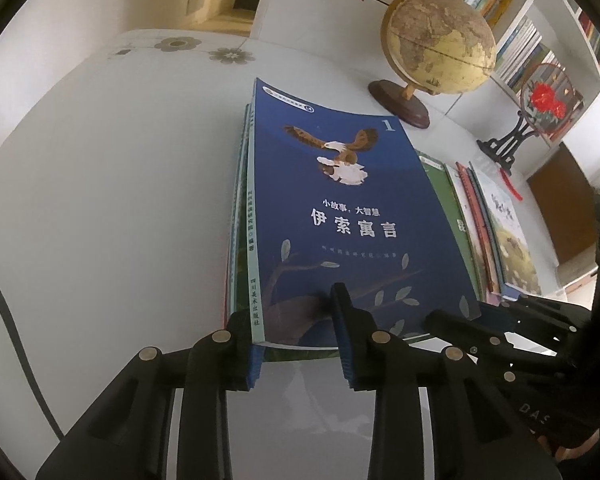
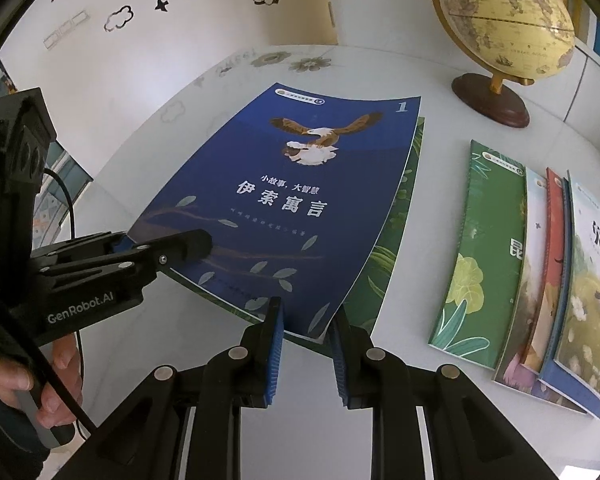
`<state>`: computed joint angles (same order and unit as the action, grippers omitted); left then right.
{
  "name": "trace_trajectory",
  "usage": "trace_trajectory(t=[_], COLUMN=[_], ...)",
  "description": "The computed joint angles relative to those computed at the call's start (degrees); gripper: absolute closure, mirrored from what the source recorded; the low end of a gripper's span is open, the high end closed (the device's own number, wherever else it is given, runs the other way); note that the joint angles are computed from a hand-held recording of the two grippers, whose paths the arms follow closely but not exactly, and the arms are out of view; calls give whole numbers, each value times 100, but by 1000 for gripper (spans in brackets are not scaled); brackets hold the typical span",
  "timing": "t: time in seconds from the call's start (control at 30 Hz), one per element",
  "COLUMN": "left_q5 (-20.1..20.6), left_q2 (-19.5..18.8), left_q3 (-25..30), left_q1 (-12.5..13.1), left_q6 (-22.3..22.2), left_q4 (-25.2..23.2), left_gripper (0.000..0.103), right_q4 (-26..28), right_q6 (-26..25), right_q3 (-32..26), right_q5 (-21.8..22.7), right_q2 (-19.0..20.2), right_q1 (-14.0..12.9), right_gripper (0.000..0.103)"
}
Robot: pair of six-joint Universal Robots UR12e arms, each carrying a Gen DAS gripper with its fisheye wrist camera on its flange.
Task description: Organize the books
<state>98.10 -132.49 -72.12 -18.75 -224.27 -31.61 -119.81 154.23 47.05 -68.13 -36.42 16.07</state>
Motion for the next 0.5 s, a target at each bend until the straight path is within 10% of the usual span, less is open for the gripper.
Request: trace_trajectory(t=[0.27, 0.5], left_q5=[811, 834], left_q2=[-135, -235], left_q3=[534, 739], left_q1=[-102, -102], left_q6=[24, 216], left_q4=[-1340, -1507], left_gripper=[65, 65], right_q4=[-56, -146], right_q6=[196, 239], right_q3=[15, 98], right_q5=[-75, 35], right_q2=[-8, -45], right_q1=[-18, -41], right_gripper=[80, 80])
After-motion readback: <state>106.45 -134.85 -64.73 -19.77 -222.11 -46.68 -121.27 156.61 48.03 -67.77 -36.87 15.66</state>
